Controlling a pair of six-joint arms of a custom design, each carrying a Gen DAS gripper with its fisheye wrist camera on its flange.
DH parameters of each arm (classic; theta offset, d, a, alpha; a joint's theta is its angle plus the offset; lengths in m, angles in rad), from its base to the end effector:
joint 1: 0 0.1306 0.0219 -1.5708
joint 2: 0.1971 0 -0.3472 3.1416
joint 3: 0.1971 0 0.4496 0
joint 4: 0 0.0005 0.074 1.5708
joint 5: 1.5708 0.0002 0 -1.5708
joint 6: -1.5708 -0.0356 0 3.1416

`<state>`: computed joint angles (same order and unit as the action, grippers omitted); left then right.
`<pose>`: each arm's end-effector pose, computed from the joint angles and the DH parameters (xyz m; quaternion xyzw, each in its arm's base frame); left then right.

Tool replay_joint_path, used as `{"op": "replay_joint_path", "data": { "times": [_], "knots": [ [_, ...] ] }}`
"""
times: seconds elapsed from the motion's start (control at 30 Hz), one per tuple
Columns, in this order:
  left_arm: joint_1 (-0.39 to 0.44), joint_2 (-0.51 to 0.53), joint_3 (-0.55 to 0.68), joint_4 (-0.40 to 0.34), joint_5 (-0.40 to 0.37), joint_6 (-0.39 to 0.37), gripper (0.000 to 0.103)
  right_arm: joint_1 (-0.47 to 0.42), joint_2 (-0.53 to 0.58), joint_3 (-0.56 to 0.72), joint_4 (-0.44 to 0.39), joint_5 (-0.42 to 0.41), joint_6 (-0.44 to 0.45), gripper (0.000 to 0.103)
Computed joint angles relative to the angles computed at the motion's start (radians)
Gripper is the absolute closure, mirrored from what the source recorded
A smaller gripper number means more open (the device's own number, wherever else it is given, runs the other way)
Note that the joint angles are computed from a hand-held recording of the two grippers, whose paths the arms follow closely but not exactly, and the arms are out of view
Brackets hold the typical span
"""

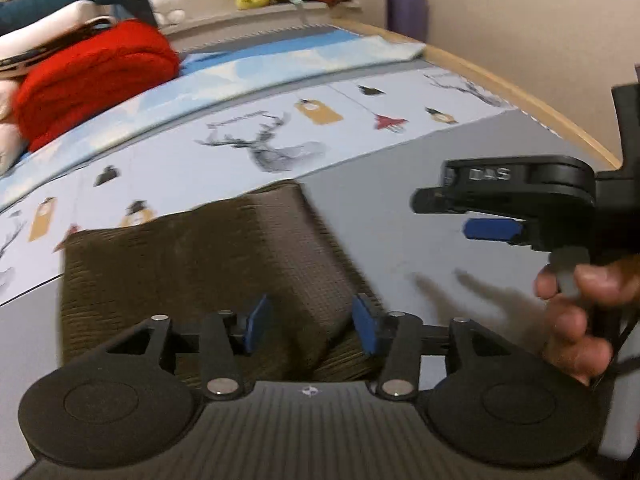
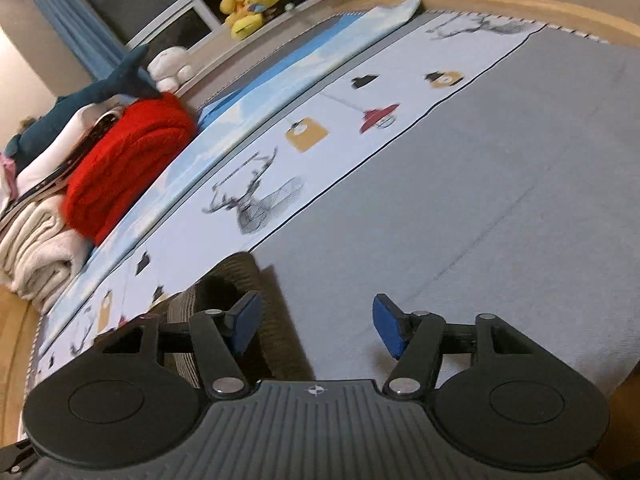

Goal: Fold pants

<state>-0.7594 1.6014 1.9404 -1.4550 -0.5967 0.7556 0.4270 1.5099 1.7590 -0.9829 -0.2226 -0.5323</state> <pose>0.4265 -0.3780 0.5253 -0.0645 0.9313 0.0600 0.3533 0.5298 0.2491 0.5125 0.0027 0.9092 0.2764 0.3115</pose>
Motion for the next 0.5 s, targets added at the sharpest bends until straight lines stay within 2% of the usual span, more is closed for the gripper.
{"op": "replay_joint_path", "data": {
  "times": [0.03,0.17,0.23,0.27,0.33,0.4,0.43,0.47,0.5],
  "knots": [
    [0.011,-0.040,-0.043,0.001,-0.007,0.009,0.050,0.002,0.005,0.002,-0.002,-0.029,0.015,0.034],
    [0.058,-0.213,-0.227,-0.001,-0.028,0.131,0.050,0.019,0.039,0.035,-0.048,-0.129,0.052,0.029],
    [0.081,-0.304,-0.337,0.015,-0.015,0.203,0.054,0.039,0.065,0.060,-0.084,-0.152,0.058,0.027],
    [0.088,-0.340,-0.379,0.014,0.001,0.223,0.061,0.051,0.083,0.076,-0.110,-0.157,0.060,0.026],
    [0.104,-0.407,-0.480,0.028,0.052,0.237,0.070,0.074,0.122,0.112,-0.173,-0.156,0.067,0.026],
    [0.109,-0.478,-0.594,0.112,0.070,0.171,0.072,0.093,0.141,0.128,-0.195,-0.132,0.044,0.024],
    [0.100,-0.505,-0.632,0.151,0.051,0.131,0.072,0.101,0.142,0.128,-0.187,-0.114,0.038,0.027],
    [0.095,-0.520,-0.654,0.178,0.040,0.101,0.072,0.110,0.134,0.122,-0.170,-0.092,0.042,0.040],
    [0.097,-0.526,-0.662,0.196,0.040,0.084,0.072,0.119,0.124,0.115,-0.155,-0.062,0.056,0.067]
  ]
}}
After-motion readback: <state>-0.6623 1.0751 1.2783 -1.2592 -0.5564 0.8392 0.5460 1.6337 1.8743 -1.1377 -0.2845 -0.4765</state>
